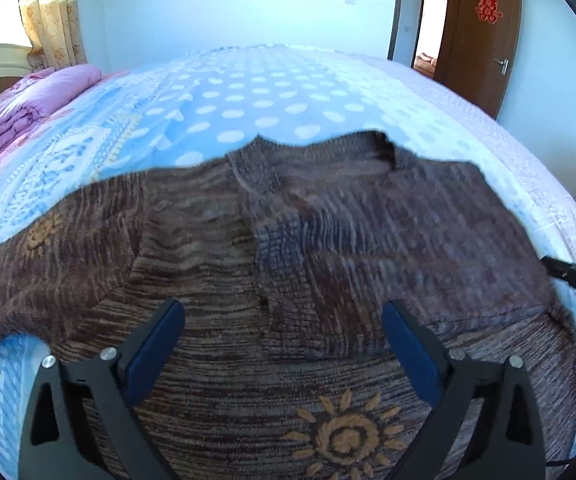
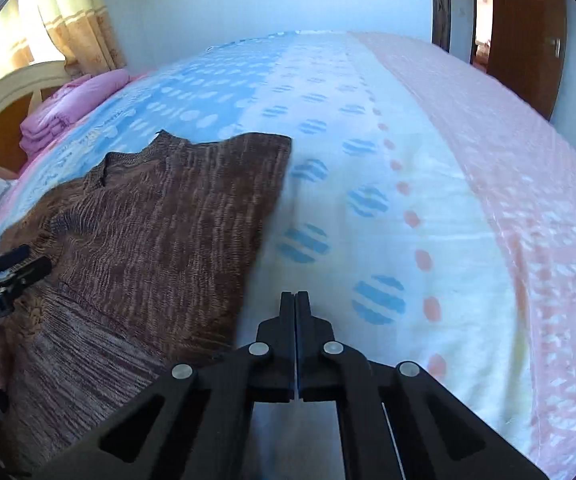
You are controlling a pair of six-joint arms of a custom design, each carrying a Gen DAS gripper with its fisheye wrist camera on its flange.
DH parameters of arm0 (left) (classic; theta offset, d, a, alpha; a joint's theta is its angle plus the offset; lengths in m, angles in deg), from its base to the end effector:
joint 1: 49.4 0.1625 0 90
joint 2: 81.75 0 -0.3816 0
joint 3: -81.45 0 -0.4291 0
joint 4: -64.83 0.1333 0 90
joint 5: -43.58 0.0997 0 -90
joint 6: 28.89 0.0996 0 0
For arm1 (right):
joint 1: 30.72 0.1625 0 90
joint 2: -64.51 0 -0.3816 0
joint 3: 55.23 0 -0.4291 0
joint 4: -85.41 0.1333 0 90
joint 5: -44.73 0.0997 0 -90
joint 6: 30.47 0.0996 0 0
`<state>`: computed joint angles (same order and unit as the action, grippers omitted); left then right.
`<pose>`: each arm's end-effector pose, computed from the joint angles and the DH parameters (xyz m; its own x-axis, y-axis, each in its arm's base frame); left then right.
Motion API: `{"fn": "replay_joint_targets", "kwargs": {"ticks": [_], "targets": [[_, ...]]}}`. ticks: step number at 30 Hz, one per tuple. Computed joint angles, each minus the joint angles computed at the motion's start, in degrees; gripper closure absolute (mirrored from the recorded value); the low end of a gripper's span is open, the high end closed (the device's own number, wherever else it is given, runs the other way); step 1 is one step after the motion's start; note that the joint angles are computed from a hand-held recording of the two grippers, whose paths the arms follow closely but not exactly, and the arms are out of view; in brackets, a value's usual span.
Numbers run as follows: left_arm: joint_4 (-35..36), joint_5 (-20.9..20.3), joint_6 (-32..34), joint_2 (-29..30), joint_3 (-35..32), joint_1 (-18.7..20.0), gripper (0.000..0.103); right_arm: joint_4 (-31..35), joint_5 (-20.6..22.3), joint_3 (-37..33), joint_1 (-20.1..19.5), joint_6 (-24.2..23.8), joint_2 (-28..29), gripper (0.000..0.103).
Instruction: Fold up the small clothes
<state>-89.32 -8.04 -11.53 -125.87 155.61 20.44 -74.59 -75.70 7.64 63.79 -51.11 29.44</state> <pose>-0.0828 -0.7917 0.2046 -0.7318 0.1778 -0.6580 0.5277 0.7587 -0.3819 0.1473 -0.8144 0.1850 -0.8089 -0.0064 0.5879 -0.3669 0.7868 -0.4963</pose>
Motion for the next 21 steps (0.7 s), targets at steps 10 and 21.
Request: {"fn": "replay_joint_targets", "kwargs": {"ticks": [10, 21], "targets": [[3.6, -3.2, -5.3, -0.1, -1.8, 1.4, 0.002, 8.0, 0.7, -14.5, 2.0, 0.0, 9.0, 0.068], [4.6, 0.5, -3.2, 2.8, -4.2, 0.6, 0.0, -0.4, -7.7, -9.7, 0.7, -0.3, 6.5, 0.103]]}}
